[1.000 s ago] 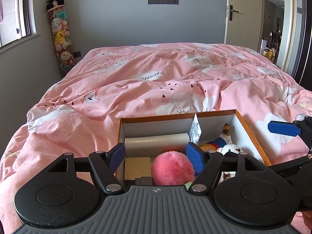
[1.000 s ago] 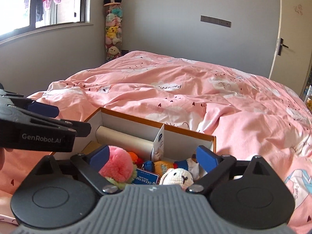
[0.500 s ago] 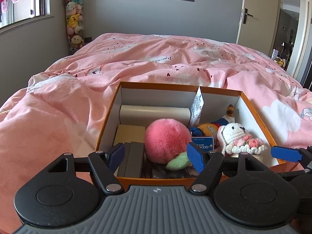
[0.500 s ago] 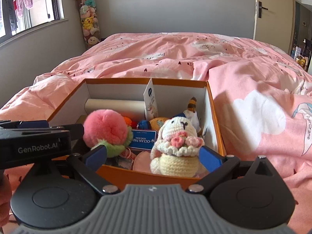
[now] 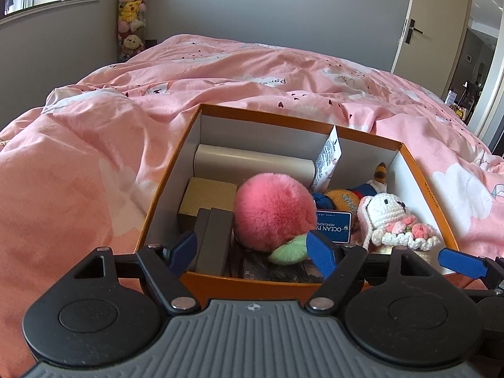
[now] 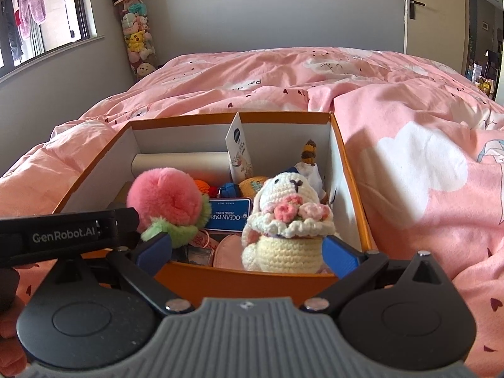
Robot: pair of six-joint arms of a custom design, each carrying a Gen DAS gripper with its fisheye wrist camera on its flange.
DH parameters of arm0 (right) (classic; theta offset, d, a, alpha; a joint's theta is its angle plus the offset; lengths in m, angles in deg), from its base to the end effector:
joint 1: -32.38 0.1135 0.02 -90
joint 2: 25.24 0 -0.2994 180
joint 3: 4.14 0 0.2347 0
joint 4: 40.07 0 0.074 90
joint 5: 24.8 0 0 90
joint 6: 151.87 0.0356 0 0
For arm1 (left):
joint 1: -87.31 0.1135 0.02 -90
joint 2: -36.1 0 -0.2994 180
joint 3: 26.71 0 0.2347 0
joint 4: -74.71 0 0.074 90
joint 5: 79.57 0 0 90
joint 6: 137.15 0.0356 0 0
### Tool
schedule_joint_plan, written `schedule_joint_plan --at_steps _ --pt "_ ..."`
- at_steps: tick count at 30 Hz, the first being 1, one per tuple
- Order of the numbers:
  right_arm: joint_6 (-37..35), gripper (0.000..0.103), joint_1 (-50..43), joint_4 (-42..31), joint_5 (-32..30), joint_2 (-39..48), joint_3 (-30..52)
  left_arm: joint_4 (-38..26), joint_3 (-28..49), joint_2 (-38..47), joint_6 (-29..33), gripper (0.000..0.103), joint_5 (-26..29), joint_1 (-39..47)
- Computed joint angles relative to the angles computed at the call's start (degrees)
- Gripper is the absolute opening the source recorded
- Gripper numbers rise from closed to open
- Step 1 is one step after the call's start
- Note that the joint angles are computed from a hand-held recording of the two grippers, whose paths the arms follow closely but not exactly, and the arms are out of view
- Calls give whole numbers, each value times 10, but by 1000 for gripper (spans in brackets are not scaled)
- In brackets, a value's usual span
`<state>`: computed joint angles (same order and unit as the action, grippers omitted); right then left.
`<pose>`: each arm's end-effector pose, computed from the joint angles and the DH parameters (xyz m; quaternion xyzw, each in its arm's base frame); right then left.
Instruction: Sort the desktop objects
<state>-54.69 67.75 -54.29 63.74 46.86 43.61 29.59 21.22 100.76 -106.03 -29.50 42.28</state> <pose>0.1850 0.1324 0.2333 -0.2248 0.8724 0.1681 0.4001 0.1324 -0.1002 0.2272 -0.1924 0.8950 0.0241 0.4017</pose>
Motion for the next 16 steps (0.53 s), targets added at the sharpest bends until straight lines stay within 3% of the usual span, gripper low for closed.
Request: schedule_joint_plan --at_steps 16 --pt "-2 102 -2 3 -2 7 2 3 -2 0 1 90 6 4"
